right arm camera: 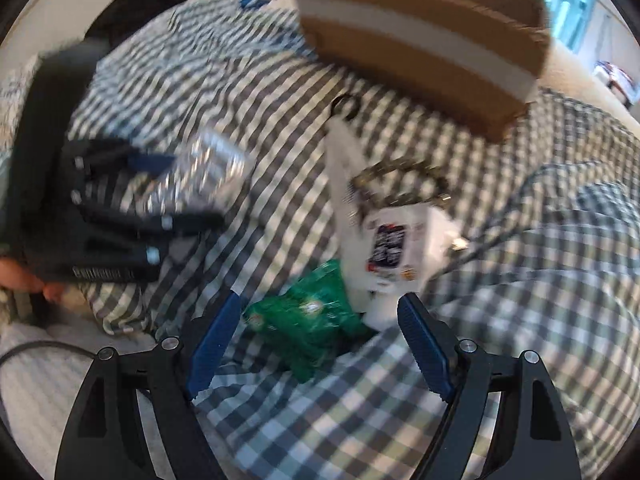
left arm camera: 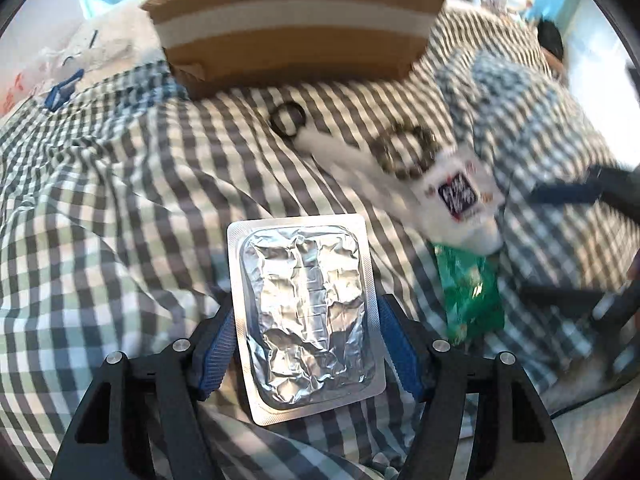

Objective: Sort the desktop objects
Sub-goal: 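Grasp the green snack bag with the right gripper while the left gripper holds the blister pack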

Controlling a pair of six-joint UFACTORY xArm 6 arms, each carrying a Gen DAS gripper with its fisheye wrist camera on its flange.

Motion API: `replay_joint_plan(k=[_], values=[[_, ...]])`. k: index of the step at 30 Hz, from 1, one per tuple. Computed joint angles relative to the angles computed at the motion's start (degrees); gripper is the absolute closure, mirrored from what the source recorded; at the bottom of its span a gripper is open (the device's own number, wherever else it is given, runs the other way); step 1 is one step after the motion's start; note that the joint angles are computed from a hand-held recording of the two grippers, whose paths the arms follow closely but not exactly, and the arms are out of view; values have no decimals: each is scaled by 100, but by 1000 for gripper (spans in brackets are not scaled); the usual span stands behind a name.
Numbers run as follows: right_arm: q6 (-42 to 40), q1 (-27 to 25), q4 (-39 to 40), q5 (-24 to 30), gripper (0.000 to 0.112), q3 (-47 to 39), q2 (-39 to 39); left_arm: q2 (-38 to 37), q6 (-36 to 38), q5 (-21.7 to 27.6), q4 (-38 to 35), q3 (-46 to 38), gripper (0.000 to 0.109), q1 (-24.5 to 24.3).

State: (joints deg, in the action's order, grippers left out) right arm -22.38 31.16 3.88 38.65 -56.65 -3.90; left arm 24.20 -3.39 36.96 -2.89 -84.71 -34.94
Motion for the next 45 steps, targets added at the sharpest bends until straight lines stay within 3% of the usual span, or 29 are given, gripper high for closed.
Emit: replay_joint_plan(k=[6, 10, 20, 24, 34, 39, 45], values=[[281, 85, -169, 423, 31, -324, 506, 580, 68, 134, -90, -778, 39, 197], [550, 39, -165, 694, 31, -661, 941, 508, 162, 37, -269, -593, 39, 230], [1181, 45, -359, 420, 55, -488, 892, 517, 280, -81, -416, -505, 39, 243], [1257, 95, -472, 359, 71, -278, 618, 502, 306, -121, -491, -479, 39, 248], [1575, 38, -690, 635, 65, -187, 540, 518, 177, -87, -276, -511, 39, 219], [1754, 9, -894, 556, 72, -83, 489, 508, 168, -182, -258, -452, 39, 217], [1926, 105, -1046, 190, 73, 177, 78, 405, 154, -372, -354, -300, 39, 219]])
